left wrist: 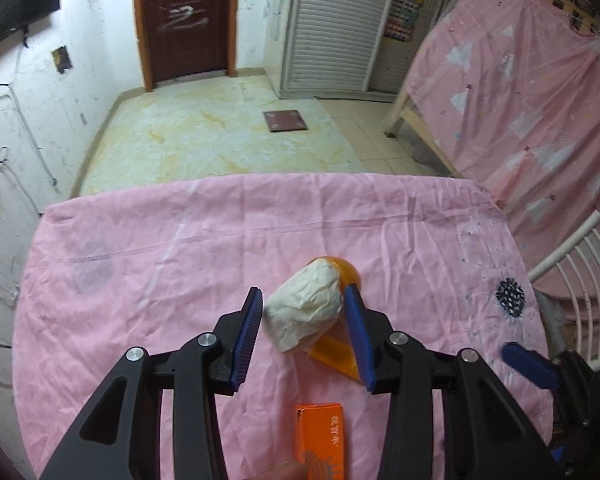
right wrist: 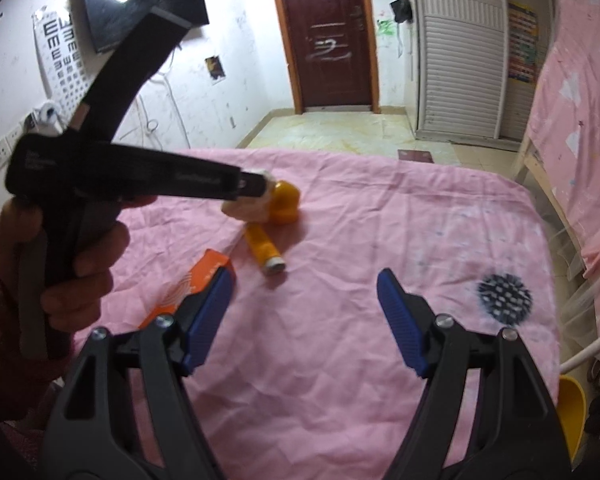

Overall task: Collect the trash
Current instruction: 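Grasp the white wrapped ball with the left tool while the right tool grasps the orange thread spool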

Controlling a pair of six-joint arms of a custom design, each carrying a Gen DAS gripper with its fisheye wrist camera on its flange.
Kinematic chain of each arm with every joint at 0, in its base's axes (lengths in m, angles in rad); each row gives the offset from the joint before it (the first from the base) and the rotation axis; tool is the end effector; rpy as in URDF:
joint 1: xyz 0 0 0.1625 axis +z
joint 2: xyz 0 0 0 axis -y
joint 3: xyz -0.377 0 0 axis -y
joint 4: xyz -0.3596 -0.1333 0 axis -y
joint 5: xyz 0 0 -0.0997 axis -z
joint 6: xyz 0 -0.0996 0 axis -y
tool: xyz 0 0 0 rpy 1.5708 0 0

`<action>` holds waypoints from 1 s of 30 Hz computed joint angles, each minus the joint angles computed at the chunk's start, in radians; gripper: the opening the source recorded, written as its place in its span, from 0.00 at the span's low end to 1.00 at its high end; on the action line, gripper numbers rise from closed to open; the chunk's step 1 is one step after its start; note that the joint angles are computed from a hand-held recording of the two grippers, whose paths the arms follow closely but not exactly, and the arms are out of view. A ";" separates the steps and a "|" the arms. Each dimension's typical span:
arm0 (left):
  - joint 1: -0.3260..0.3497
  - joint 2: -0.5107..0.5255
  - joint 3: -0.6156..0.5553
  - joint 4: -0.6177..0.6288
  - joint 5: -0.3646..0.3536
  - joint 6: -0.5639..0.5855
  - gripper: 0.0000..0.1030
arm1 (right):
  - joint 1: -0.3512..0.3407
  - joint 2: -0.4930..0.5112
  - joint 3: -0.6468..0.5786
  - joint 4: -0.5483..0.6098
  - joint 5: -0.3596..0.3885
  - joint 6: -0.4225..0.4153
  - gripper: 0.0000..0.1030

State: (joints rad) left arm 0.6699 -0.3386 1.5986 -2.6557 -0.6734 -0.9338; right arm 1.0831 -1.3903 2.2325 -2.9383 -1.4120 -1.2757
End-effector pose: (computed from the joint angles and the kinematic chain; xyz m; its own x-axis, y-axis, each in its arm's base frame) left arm -0.3023 -0.5088 -0.1332 -0.7873 -0.1504 -0.5979 0.2336 0.8246 -0.5152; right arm -0.0758 -0.4609 0.2300 -0.6524 -0.6171 0.4400 -0.7522 0.5980 -0.2767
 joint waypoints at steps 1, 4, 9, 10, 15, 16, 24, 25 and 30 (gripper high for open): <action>0.001 0.003 -0.002 -0.005 0.006 0.006 0.35 | 0.010 0.012 -0.002 -0.006 -0.011 0.002 0.70; 0.014 0.004 0.014 -0.087 -0.013 0.043 0.35 | 0.037 0.048 -0.008 -0.024 -0.039 0.009 0.70; 0.015 -0.005 0.053 -0.161 -0.034 0.061 0.32 | 0.068 0.101 -0.025 -0.041 -0.085 0.016 0.70; 0.016 -0.011 0.066 -0.177 -0.040 0.054 0.32 | 0.074 0.111 -0.029 -0.044 -0.092 0.020 0.70; -0.011 -0.061 0.162 -0.238 0.007 -0.009 0.31 | 0.097 0.155 -0.047 -0.067 -0.125 0.032 0.70; -0.017 -0.071 0.177 -0.242 0.018 -0.016 0.31 | 0.100 0.160 -0.049 -0.072 -0.128 0.034 0.70; -0.060 -0.138 0.274 -0.214 0.075 -0.099 0.31 | 0.141 0.220 -0.081 -0.110 -0.184 0.063 0.54; -0.064 -0.144 0.288 -0.218 0.077 -0.107 0.31 | 0.147 0.227 -0.079 -0.120 -0.191 0.065 0.49; -0.076 -0.161 0.334 -0.235 0.078 -0.138 0.32 | 0.186 0.277 -0.086 -0.165 -0.251 0.073 0.37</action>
State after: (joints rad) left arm 0.5936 -0.4997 1.9321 -2.8908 -0.5952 -1.0723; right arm 1.2687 -1.1137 2.1466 -3.1029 -1.6629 -1.2028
